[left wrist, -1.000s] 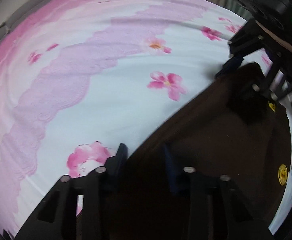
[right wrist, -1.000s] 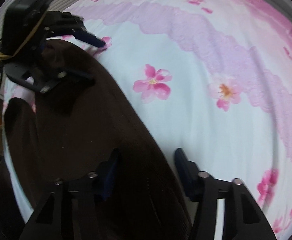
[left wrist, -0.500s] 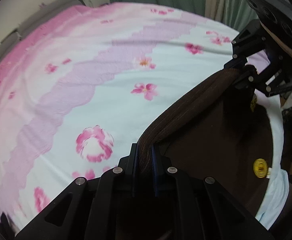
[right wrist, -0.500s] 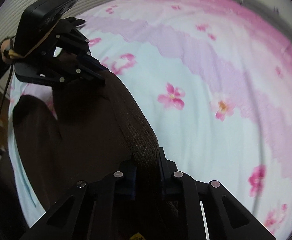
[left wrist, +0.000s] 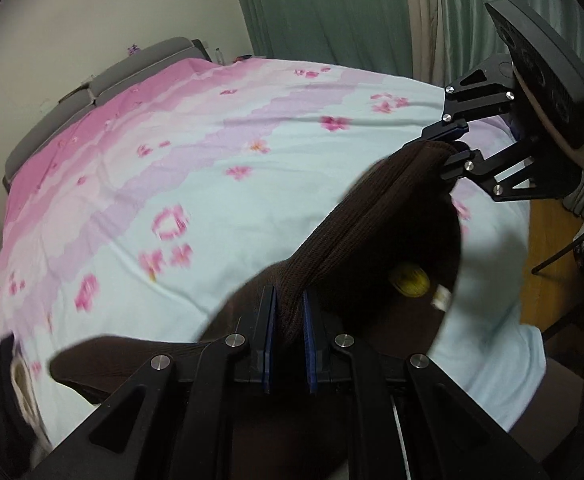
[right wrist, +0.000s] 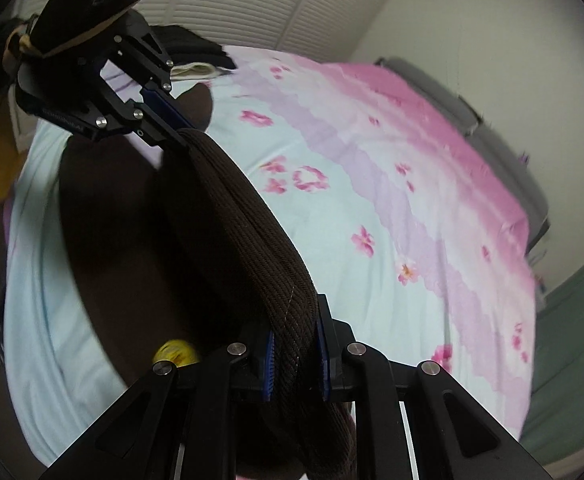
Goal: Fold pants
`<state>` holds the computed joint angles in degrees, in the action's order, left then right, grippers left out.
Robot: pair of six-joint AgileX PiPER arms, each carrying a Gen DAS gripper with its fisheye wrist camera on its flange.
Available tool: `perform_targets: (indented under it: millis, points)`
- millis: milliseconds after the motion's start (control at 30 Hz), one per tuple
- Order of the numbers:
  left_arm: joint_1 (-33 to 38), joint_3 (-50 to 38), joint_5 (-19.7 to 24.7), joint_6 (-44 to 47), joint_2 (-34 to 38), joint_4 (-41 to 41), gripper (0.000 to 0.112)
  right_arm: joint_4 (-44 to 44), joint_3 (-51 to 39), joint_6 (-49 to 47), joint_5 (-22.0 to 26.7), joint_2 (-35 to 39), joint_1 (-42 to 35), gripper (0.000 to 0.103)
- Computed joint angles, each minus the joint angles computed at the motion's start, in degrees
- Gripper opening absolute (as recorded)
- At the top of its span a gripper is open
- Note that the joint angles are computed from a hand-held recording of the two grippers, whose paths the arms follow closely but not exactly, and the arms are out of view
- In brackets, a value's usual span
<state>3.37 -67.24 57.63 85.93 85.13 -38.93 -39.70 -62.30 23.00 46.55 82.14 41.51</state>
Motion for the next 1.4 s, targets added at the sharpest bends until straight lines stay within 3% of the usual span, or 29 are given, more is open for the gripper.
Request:
perform_targets:
  millis: [200, 300, 467, 567, 700, 767, 800, 833, 900, 1067, 1167, 1233, 1300, 1400]
  points:
    - [2.6, 19.0, -8.2, 7.4, -6.3, -4.8, 0.014, -14.4, 12.6, 23.9, 1.6, 1.0, 12.5, 0.017]
    - [3.2, 26.4, -13.2, 13.5, -7.0, -9.2, 0.014, -16.5, 16.8, 33.4, 2.0, 2.3, 16.9, 0.017]
    - [3.6, 31.7, -18.2, 18.9, -3.4, -15.8, 0.014, -21.2, 20.2, 45.9, 0.6, 7.7, 20.5, 0.018]
    - [4.6, 34.6, -20.6, 27.8, -1.4, -22.8, 0.014, -24.9, 21.1, 53.7, 0.7, 11.3, 21.9, 0.018]
    - [7.6, 35.0, -16.6, 26.3, -5.3, -22.1, 0.016, -26.7, 19.9, 60.4, 4.7, 13.7, 24.5, 0.022]
    - [9.8, 34.8, -13.6, 24.9, -9.2, -20.9, 0.029, -25.6, 18.9, 61.5, 7.7, 12.9, 26.0, 0.028]
    - [10.8, 34.4, -12.0, 23.8, -10.6, -20.1, 0.036, -25.1, 18.6, 62.6, 9.3, 12.1, 27.1, 0.039]
    - [12.7, 33.4, -9.1, 22.6, -12.1, -19.3, 0.055, -24.6, 18.1, 64.0, 11.4, 11.4, 28.0, 0.056]
    - [17.1, 31.4, -3.3, 21.4, -14.1, -18.5, 0.060, -24.3, 18.4, 69.0, 15.2, 9.0, 30.5, 0.073]
    - [27.9, 25.5, 3.5, 19.9, -12.0, -18.1, 0.060, -20.9, 15.4, 78.1, 22.0, 3.7, 33.7, 0.075]
    - [34.7, 21.0, 3.9, 19.3, -6.8, -18.1, 0.060, -20.6, 11.0, 84.5, 23.0, 4.8, 35.0, 0.075]
    - [37.0, 17.4, 2.2, 18.1, -2.6, -17.6, 0.060, -20.6, 9.0, 89.4, 21.8, 6.1, 35.8, 0.076]
    - [39.2, 13.1, 1.2, 16.3, 2.1, -16.7, 0.060, -22.1, 6.5, 94.2, 17.2, 8.1, 34.7, 0.076]
    - [41.5, 5.0, 1.3, 12.9, 10.1, -15.2, 0.060, -21.4, 0.6, 93.6, 13.6, 13.3, 33.0, 0.076]
